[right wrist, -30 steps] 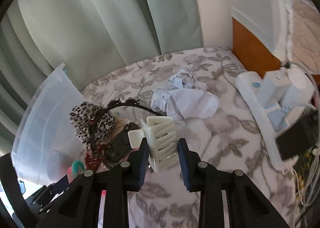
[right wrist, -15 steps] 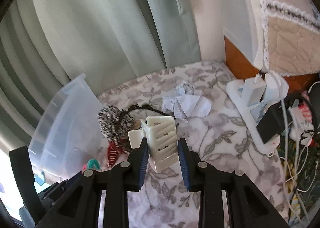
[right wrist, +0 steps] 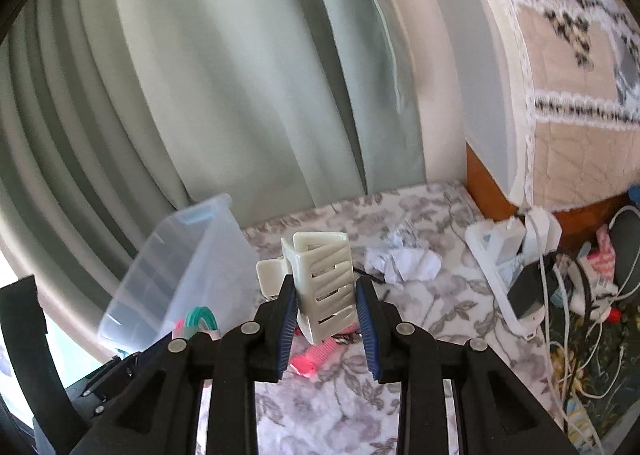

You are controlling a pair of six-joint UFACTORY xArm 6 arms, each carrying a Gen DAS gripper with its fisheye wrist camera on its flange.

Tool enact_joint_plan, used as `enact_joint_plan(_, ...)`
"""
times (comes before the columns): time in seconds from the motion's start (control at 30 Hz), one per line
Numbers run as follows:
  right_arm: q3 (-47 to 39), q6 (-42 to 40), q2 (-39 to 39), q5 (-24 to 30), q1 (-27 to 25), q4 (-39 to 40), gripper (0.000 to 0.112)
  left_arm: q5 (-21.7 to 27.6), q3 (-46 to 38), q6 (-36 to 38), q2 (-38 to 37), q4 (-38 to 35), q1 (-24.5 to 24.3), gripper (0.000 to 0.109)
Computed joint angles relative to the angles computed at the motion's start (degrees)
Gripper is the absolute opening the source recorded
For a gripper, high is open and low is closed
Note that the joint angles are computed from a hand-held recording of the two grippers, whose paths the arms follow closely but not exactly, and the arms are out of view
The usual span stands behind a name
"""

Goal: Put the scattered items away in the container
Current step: 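Carry the hair-tie coil and claw clip into the clear box and release both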

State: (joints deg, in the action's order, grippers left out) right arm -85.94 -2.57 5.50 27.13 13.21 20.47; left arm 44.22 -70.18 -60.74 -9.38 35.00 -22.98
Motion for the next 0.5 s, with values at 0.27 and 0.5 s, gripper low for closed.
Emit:
enact_joint_plan(0.27, -1.10, -0.90, -2.25, -2.53, 2.57, -0.43, 0.031, -1.12, 1.03, -3.03, -5.13, 3.74, 1.53, 0.034)
enact_joint_plan(0.5, -4.25, -1.69, -1.22, -2.51, 5.20, -1.07, 0.031, -1.83, 2.81, -5.07, -9.08, 5.33, 3.98, 0.034)
